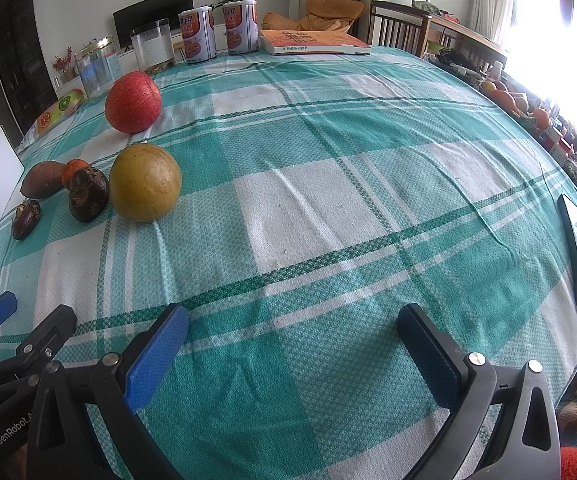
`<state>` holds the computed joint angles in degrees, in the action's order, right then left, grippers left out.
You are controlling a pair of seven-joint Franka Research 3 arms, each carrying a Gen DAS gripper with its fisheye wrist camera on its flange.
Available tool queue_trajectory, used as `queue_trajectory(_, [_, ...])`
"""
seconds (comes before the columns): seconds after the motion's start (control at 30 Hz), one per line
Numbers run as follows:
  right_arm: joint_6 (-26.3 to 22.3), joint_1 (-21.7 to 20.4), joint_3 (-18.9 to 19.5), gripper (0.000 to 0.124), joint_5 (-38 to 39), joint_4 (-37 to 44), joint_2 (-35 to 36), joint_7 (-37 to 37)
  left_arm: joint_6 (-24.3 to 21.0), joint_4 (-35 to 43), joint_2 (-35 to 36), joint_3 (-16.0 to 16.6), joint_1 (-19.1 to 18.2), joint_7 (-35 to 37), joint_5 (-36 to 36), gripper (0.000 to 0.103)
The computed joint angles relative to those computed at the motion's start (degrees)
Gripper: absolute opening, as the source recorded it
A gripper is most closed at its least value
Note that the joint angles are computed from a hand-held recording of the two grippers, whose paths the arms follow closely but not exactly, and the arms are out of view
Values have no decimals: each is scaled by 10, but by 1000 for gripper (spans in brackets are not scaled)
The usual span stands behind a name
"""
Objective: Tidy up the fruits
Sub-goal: 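Move the left gripper toward the dark water chestnut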
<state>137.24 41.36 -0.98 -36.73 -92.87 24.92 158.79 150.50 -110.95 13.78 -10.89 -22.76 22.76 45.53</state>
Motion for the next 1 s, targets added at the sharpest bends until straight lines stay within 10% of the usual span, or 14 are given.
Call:
queue_trajectory(0.13, [0,0,0,103,0,0,0,0,28,-14,-7,2,6,-5,-2,95])
queue_trajectory(0.33, [0,1,0,103,0,0,0,1,208,-93,-42,39,30,-126,38,95])
queue_trajectory(0.67, [-1,1,0,103,0,1,0,1,8,-13,-24,31,35,-213,55,92])
queue_trajectory(0.83, [-1,1,0,103,0,1,0,1,-65,64,37,28,38,-140,12,92])
queue_trajectory(1.0, [-1,1,0,103,-1,2,1,1,-64,70,44,39,33,-145,24,86])
